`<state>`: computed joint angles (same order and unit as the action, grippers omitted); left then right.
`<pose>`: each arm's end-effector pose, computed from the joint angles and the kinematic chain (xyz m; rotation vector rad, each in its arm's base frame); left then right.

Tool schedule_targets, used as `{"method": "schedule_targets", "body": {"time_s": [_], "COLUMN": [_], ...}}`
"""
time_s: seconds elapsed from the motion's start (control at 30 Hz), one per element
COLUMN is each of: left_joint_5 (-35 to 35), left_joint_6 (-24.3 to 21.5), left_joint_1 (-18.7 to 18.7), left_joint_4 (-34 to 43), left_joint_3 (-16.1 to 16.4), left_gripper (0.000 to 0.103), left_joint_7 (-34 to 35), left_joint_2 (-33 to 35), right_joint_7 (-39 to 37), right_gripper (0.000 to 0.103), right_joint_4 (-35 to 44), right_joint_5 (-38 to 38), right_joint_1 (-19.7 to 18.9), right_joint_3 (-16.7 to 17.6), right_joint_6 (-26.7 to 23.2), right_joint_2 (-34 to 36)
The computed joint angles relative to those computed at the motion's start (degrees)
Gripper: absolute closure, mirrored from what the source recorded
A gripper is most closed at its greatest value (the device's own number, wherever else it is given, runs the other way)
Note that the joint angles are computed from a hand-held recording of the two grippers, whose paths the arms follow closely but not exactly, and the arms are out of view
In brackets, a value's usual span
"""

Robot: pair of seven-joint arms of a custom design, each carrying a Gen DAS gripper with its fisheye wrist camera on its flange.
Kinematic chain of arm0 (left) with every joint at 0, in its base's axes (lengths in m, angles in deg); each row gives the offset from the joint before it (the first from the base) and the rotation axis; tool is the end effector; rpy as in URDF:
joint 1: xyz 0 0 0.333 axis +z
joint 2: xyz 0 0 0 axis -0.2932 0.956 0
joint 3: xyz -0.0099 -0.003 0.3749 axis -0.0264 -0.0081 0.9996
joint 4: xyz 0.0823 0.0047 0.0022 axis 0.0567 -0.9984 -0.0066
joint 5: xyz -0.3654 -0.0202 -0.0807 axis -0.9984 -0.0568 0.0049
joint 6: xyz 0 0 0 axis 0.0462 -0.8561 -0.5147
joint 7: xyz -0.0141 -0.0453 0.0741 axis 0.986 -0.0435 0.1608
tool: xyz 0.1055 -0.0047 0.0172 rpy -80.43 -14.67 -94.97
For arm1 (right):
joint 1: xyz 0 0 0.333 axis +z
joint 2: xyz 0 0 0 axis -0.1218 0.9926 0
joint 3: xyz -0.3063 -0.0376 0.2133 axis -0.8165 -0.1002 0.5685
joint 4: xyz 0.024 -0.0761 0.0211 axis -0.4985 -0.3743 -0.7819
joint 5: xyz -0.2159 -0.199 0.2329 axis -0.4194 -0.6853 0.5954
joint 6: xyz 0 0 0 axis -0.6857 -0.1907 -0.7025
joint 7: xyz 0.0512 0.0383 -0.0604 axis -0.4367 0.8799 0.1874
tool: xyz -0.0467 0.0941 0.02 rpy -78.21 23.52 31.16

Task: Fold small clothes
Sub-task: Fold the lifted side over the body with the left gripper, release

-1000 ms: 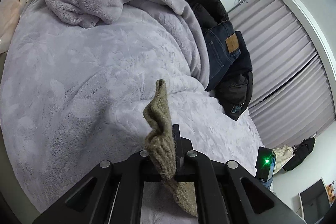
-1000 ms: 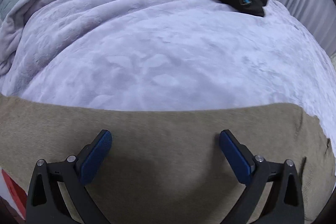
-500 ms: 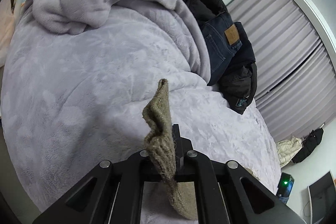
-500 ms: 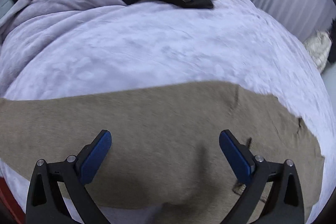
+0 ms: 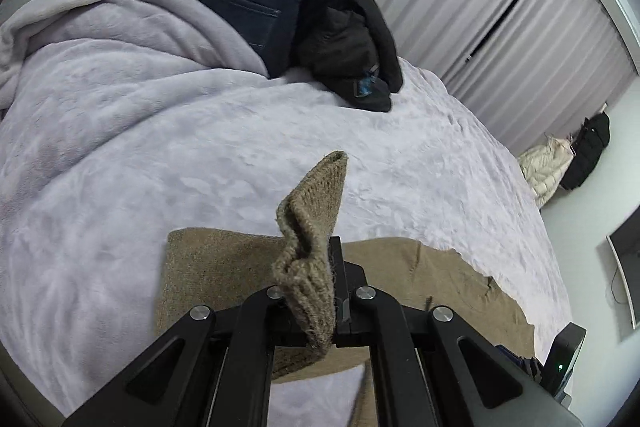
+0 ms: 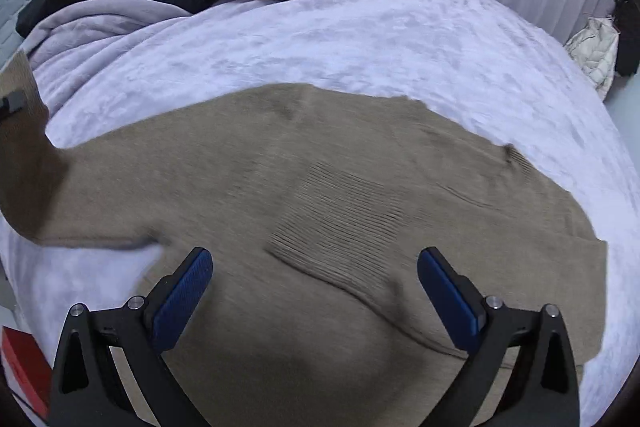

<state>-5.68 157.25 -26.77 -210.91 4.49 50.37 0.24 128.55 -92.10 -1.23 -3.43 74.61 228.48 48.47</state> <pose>0.5420 -0.1474 0.5706 -2.0587 1.7465 -1.2157 0.5037 0.0673 0.5126 -1.9756 1.9089 -0.6187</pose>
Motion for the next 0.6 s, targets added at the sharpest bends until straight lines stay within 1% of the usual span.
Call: {"method": "schedule_targets", "body": {"time_s": [0.03, 0.1, 0.2, 0.27, 0.33, 0.4, 0.5, 0.57, 0.6], "left_joint_5": [2.21, 9.28, 19.06, 25.45, 31.62, 35.07, 41.95, 43.04, 43.81], "left_joint_6": [-0.08, -0.36, -2.82, -4.31, -5.79, -7.82, -11.72, -15.18, -16.69], "left_joint_1": [-0.51, -1.69, -4.33, -6.99, -9.94, -12.50, -17.74, -19.90, -21.20], "left_joint_4": [0.90, 3.33, 8.76, 12.78, 16.87, 21.35, 28.30, 33.03, 35.10], "left_joint_3": [-0.73, -2.29, -4.79, -6.50, -7.60, -9.09, -9.03, -10.26, -10.36], "left_gripper": [0.097, 0.097, 0.097, 0.097, 0.097, 0.097, 0.097, 0.097, 0.097], "left_joint_7": [-1.47, -6.73, -14.09, -18.32, -22.40, -24.68, -29.32, -30.19, -30.81], "left_joint_2": [0.34, 1.65, 5.10, 8.08, 11.24, 14.78, 20.60, 24.88, 26.70], "right_joint_7": [-0.15, -3.08, -6.32, -8.65, -9.32, -10.90, -13.25, -15.40, -16.56], "right_gripper": [0.001, 0.001, 0.001, 0.001, 0.001, 0.001, 0.001, 0.001, 0.001], "right_joint_4": [-1.42, -5.62, -10.32, -12.31, -14.22, -16.01, -17.81, -18.83, -19.30], "right_joint_5": [-0.49, 1.46, 3.60, 4.98, 4.92, 5.11, 4.97, 5.77, 6.82], "right_joint_1": [-0.74, -2.49, -6.19, -8.40, -12.05, -15.70, -20.66, -22.53, -22.90], "right_joint_3": [-0.71, -2.91, -4.50, -5.20, -4.76, -5.02, -4.69, -5.26, -5.96], "right_joint_6": [0.30, 1.90, 3.12, 3.41, 4.10, 4.52, 4.97, 5.27, 5.20], "right_joint_2": [-1.38, -5.32, -10.39, -12.82, -15.25, -17.58, -19.43, -19.97, -20.11]}}
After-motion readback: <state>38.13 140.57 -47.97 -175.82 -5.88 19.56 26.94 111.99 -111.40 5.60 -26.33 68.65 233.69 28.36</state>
